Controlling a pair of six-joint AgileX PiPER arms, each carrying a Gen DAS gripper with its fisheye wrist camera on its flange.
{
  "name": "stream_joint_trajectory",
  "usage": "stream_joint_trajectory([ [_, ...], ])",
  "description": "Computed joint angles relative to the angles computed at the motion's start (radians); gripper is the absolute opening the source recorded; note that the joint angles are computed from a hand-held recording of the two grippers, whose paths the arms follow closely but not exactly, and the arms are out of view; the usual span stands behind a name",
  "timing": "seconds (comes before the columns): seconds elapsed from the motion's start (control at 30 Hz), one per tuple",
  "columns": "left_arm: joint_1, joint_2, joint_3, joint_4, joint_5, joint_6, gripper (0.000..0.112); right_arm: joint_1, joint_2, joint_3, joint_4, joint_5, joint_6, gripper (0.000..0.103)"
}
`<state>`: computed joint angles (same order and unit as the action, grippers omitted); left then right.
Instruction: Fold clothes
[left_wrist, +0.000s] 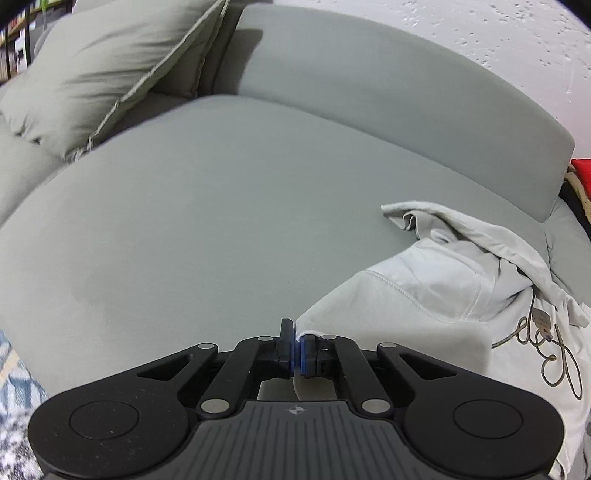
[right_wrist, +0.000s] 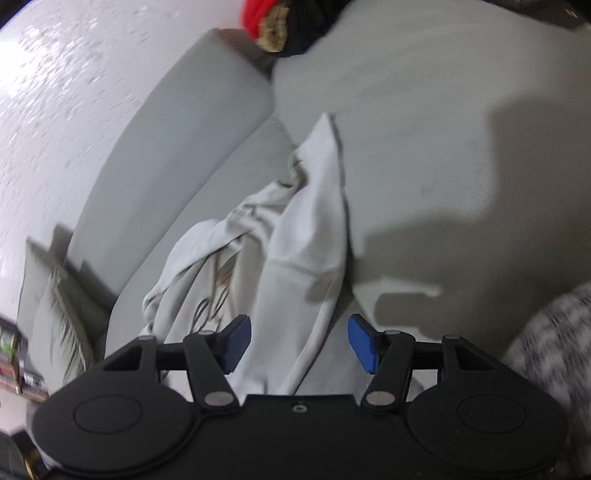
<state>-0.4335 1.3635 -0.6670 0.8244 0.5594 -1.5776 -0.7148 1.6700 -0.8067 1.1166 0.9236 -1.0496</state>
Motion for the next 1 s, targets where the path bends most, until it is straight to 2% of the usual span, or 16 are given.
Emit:
stream_joint_trajectory([
  [0.1, 0.064, -0.012, 0.027, -0.100, -0.088, 0.082, 0.004, 0.037, 0.080, -0.037, 0.019, -0.052, 0.039, 0.057],
  [0.13, 0.075, -0.018, 0.033, -0.125, -0.104, 0.110, 0.004, 0.046, 0.114, -0.049, 0.032, -0.063, 0.037, 0.054],
  [0.23, 0.087, -0.020, 0.035, -0.147, -0.126, 0.145, 0.005, 0.041, 0.185, -0.031, 0.188, -0.077, -0.097, 0.053],
  [0.33, 0.084, -0.012, 0.031, -0.134, -0.128, 0.138, 0.007, 0.025, 0.220, -0.018, 0.282, -0.046, -0.162, 0.052],
  [0.37, 0.084, -0.012, 0.030, -0.134, -0.125, 0.138, 0.007, 0.017, 0.228, -0.015, 0.300, -0.027, -0.175, 0.049],
  [0.4, 0.084, -0.014, 0.029, -0.137, -0.123, 0.142, 0.007, 0.007, 0.238, -0.019, 0.293, 0.002, -0.172, 0.038],
  [0.43, 0.086, -0.017, 0.029, -0.142, -0.123, 0.148, 0.007, -0.003, 0.248, -0.025, 0.285, 0.030, -0.168, 0.031],
  [0.5, 0.088, -0.020, 0.030, -0.148, -0.124, 0.155, 0.007, -0.021, 0.266, -0.035, 0.269, 0.084, -0.161, 0.028],
  [0.6, 0.087, -0.017, 0.031, -0.144, -0.128, 0.148, 0.008, -0.037, 0.239, -0.007, 0.266, 0.092, -0.166, 0.005],
  [0.8, 0.074, -0.031, 0.025, -0.179, -0.105, 0.183, 0.005, -0.083, 0.073, 0.075, 0.293, 0.044, -0.230, 0.003],
  [0.87, 0.069, -0.058, 0.032, -0.220, -0.086, 0.203, 0.005, -0.075, 0.031, 0.069, 0.254, -0.010, -0.169, 0.003],
  [0.93, 0.087, -0.088, 0.055, -0.275, -0.107, 0.246, 0.005, -0.077, 0.004, 0.064, 0.190, -0.031, -0.094, 0.003],
  [1.0, 0.121, -0.100, 0.063, -0.372, -0.138, 0.359, 0.006, -0.075, 0.041, 0.021, 0.119, 0.022, -0.031, 0.003],
])
